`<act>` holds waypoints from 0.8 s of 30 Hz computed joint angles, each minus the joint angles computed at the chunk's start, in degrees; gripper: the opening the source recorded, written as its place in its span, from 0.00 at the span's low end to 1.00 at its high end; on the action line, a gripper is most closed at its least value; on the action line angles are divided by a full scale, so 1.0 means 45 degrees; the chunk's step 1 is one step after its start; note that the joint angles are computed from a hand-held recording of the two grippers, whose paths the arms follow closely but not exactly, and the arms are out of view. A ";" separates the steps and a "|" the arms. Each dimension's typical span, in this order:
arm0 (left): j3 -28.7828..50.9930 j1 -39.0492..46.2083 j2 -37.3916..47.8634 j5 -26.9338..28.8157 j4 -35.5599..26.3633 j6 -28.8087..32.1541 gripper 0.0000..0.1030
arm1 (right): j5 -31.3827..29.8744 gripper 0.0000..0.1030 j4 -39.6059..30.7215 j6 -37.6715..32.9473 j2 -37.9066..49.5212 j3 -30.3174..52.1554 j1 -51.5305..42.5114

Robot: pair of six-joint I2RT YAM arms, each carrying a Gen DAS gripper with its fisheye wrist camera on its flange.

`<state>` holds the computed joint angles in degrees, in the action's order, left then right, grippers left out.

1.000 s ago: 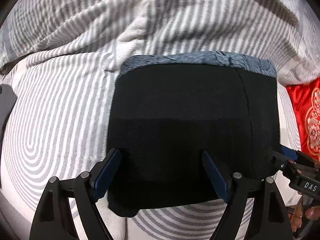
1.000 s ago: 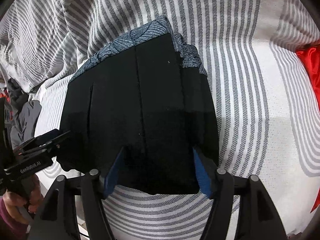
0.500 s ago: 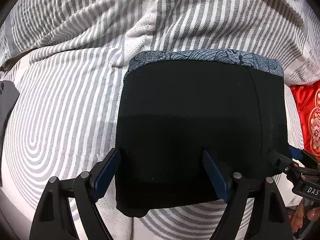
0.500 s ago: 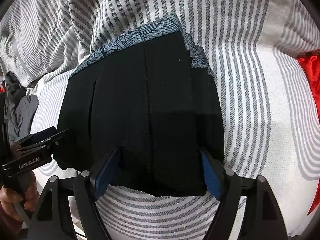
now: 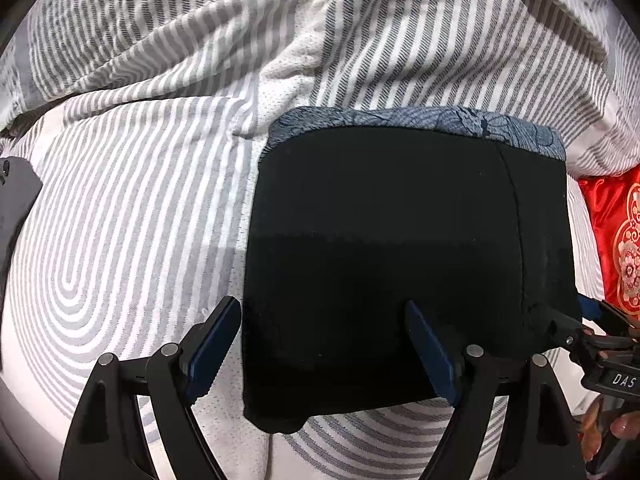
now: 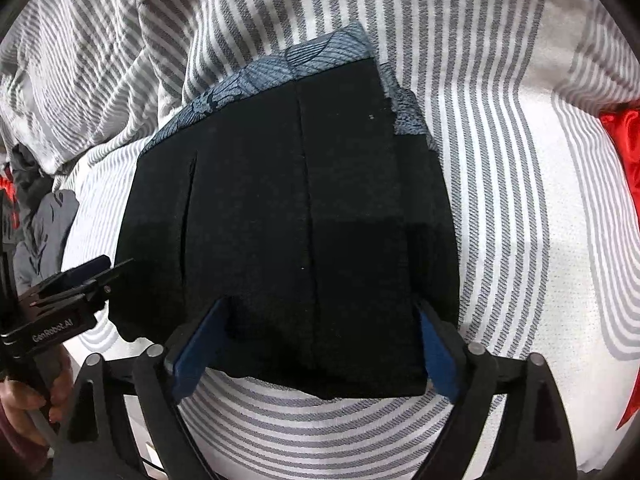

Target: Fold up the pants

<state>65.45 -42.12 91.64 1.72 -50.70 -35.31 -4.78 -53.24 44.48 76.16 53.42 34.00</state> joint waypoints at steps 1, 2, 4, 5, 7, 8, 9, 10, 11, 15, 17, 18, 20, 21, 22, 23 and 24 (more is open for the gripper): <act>-0.0051 0.0059 -0.0085 0.0010 -0.0037 0.0047 0.82 | -0.0237 0.99 0.0148 -0.0159 0.0121 0.0006 -0.0005; -0.0078 0.0105 -0.0126 0.0004 -0.0072 0.0083 0.82 | -0.0261 1.00 0.0109 -0.0288 0.0374 0.0147 0.0084; -0.0145 0.0245 -0.0178 -0.0018 -0.0143 0.0231 0.82 | 0.0146 1.00 -0.0339 -0.0488 0.0956 0.0643 0.0495; -0.0182 0.0322 -0.0228 -0.0019 -0.0166 0.0290 0.82 | 0.0226 1.00 -0.0375 -0.0432 0.0993 0.0677 0.0578; -0.0224 0.0431 -0.0286 -0.0046 -0.0183 0.0348 0.82 | 0.0255 1.00 -0.0347 -0.0423 0.1008 0.0672 0.0615; -0.0245 0.0491 -0.0322 -0.0066 -0.0195 0.0359 0.82 | 0.0228 1.00 -0.0306 -0.0436 0.0968 0.0619 0.0600; -0.0259 0.0553 -0.0353 -0.0066 -0.0193 0.0371 0.82 | 0.0218 1.00 -0.0265 -0.0453 0.0936 0.0577 0.0591; -0.0242 0.0627 -0.0366 -0.0077 -0.0200 0.0379 0.82 | 0.0221 1.00 -0.0258 -0.0521 0.0952 0.0573 0.0612; -0.0266 0.0724 -0.0397 -0.0089 -0.0190 0.0434 0.82 | 0.0204 1.00 -0.0255 -0.0636 0.1000 0.0584 0.0578; -0.0124 0.1083 -0.0365 -0.0108 -0.0266 0.0678 0.82 | 0.0171 1.00 -0.0265 -0.0798 0.1144 0.0662 0.0597; -0.0085 0.1309 -0.0388 -0.0075 -0.0320 0.0871 0.82 | 0.0186 1.00 -0.0218 -0.0819 0.1125 0.0622 0.0582; -0.0045 0.1390 -0.0375 -0.0053 -0.0343 0.0927 0.82 | 0.0212 1.00 -0.0214 -0.0810 0.1120 0.0620 0.0598; 0.0026 0.1443 -0.0331 -0.0018 -0.0368 0.0928 0.82 | 0.0243 1.00 -0.0234 -0.0741 0.1046 0.0607 0.0602; 0.0070 0.1471 -0.0312 0.0001 -0.0395 0.0941 0.82 | 0.0242 1.00 -0.0293 -0.0695 0.0985 0.0637 0.0583; 0.0108 0.1427 -0.0296 -0.0005 -0.0421 0.0896 0.82 | 0.0255 1.00 -0.0350 -0.0554 0.0809 0.0660 0.0555; 0.0080 0.1353 -0.0278 -0.0015 -0.0367 0.0825 0.82 | 0.0210 1.00 -0.0368 -0.0442 0.0576 0.0630 0.0484; 0.0075 0.1350 -0.0279 0.0002 -0.0349 0.0843 0.82 | 0.0094 1.00 -0.0343 -0.0309 0.0280 0.0520 0.0390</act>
<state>65.78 -36.05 90.38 1.73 -52.27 -31.51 -4.36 -54.78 43.09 77.42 55.77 35.75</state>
